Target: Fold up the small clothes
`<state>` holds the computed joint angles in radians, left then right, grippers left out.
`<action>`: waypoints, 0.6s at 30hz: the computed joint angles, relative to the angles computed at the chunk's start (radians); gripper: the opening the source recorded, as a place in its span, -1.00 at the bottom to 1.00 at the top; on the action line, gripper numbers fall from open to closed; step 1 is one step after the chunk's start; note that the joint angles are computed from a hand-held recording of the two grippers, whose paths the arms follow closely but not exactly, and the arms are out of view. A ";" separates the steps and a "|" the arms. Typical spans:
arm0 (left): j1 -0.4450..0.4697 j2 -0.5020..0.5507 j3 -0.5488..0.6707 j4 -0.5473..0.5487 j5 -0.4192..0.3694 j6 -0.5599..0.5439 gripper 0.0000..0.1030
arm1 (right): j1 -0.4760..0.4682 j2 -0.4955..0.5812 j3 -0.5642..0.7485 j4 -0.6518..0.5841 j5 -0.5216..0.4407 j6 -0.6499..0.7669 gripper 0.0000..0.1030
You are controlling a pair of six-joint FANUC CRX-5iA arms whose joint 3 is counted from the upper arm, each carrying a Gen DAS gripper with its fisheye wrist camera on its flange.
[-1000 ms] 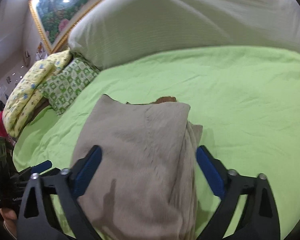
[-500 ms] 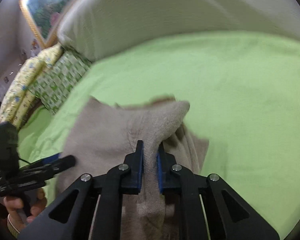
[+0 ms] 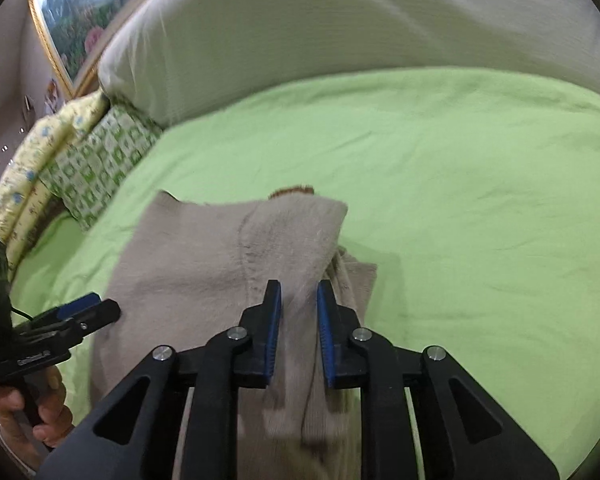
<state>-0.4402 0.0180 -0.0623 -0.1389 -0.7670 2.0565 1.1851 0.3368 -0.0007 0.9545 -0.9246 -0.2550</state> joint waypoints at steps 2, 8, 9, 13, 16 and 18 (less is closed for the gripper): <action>-0.011 -0.033 -0.030 -0.007 -0.006 0.018 0.62 | 0.026 -0.021 -0.022 0.016 -0.002 -0.031 -0.62; -0.049 -0.077 -0.088 -0.031 -0.042 0.056 0.62 | 0.087 -0.021 -0.040 -0.035 -0.036 -0.052 -0.07; -0.056 -0.066 -0.079 -0.045 -0.059 0.063 0.62 | 0.093 -0.004 -0.025 -0.056 -0.052 -0.034 -0.04; -0.036 -0.060 -0.095 0.007 -0.048 0.043 0.64 | 0.095 0.030 0.010 -0.143 -0.095 0.022 -0.69; -0.052 -0.049 -0.078 -0.034 -0.058 0.056 0.70 | 0.108 0.006 -0.014 -0.109 -0.125 -0.005 -0.84; -0.045 -0.040 -0.089 -0.022 -0.045 0.049 0.70 | 0.110 0.011 -0.002 -0.127 -0.143 0.020 -0.85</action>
<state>-0.4848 -0.0215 -0.1516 -0.1609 -0.8118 2.1058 1.2953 0.3479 -0.0030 0.8276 -1.0675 -0.2346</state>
